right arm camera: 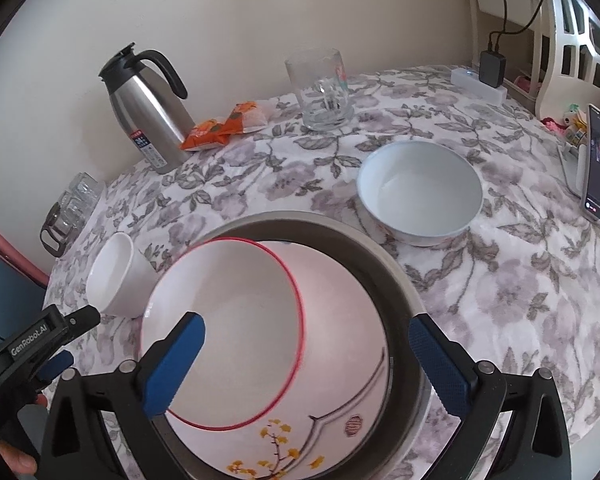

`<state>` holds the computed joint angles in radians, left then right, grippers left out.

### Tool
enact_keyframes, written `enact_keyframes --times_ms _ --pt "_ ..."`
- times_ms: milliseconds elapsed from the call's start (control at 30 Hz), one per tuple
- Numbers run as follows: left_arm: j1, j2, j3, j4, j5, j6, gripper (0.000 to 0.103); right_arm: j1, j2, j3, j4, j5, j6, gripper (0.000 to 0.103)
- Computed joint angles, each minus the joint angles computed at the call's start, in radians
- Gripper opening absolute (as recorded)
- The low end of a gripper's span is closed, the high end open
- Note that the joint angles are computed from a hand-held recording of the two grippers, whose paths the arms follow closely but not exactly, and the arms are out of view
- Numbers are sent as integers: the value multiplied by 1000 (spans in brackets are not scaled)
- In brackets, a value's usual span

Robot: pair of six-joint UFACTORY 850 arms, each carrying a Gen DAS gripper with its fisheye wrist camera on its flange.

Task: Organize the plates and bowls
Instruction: 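Move both grippers toward the white square bowl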

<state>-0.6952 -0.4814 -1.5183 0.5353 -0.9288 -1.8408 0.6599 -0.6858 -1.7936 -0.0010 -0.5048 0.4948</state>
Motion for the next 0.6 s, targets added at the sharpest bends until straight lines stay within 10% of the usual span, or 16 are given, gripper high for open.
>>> enact_keyframes --times_ms 600 --pt "45 170 233 26 -21 -212 94 65 5 -16 -167 87 111 103"
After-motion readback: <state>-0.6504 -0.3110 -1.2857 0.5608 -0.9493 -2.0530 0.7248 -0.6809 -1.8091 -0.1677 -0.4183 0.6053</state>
